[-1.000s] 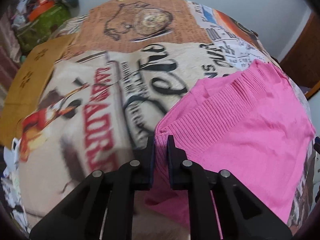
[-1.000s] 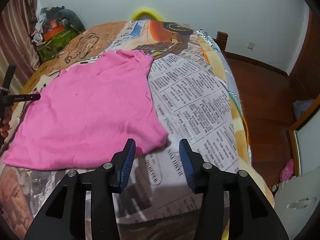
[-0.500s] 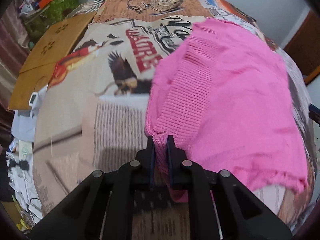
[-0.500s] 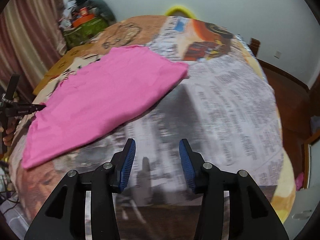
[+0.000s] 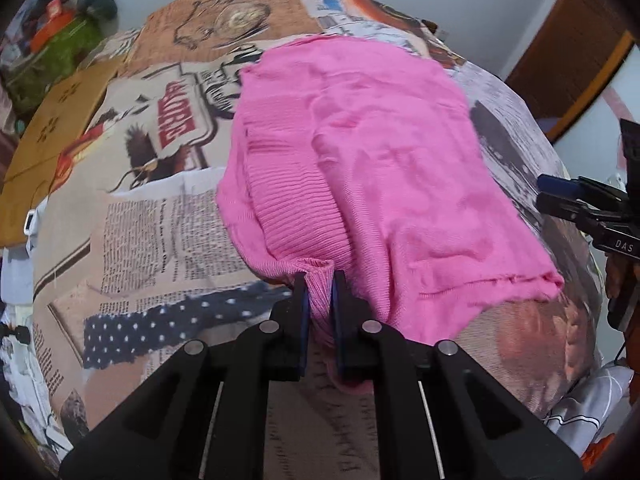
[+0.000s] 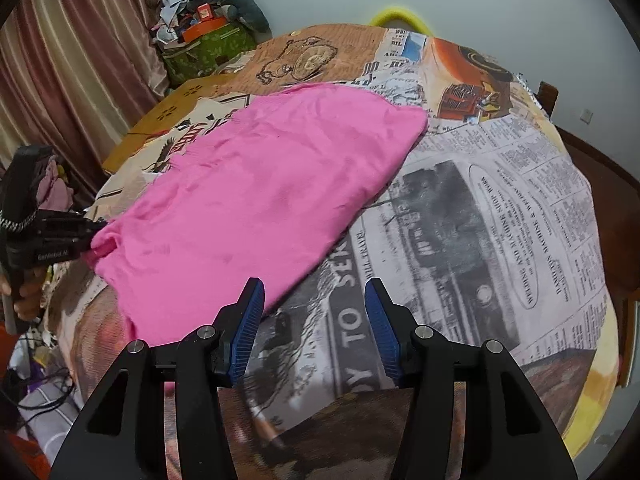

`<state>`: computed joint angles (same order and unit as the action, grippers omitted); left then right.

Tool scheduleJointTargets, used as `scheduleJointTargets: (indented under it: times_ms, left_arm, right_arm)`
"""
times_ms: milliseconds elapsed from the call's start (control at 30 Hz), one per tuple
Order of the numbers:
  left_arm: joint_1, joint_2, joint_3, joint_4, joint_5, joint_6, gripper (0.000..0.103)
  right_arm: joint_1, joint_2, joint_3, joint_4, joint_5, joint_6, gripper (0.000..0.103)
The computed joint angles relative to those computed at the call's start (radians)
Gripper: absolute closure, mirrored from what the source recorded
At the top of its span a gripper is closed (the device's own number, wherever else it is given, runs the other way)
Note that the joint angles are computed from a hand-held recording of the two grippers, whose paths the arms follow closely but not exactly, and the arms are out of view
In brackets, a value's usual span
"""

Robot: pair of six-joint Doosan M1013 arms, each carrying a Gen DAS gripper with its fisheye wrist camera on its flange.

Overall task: Fold small clothes
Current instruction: 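Pinch the cardigan's hem with the right gripper and smooth it flat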

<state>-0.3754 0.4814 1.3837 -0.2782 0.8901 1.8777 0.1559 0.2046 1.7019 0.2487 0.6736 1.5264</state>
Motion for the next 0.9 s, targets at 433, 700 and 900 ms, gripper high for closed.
scheduleJointTargets:
  times_ms: [433,700,900]
  left_arm:
    - [0.033,-0.024,0.041,0.059,-0.075,-0.128,0.075]
    - [0.040,-0.036,0.044,0.066,-0.091,-0.153,0.064]
    - [0.031,-0.036,0.037,0.073,-0.098,-0.144,0.059]
  right_arm:
    - [0.011,0.042,-0.011,0.206,0.073,-0.137,0.074]
    - [0.032,0.032,-0.002,0.098,0.045,-0.127,0.098]
    - [0.017,0.016,0.020,-0.017,0.042,-0.052,0.100]
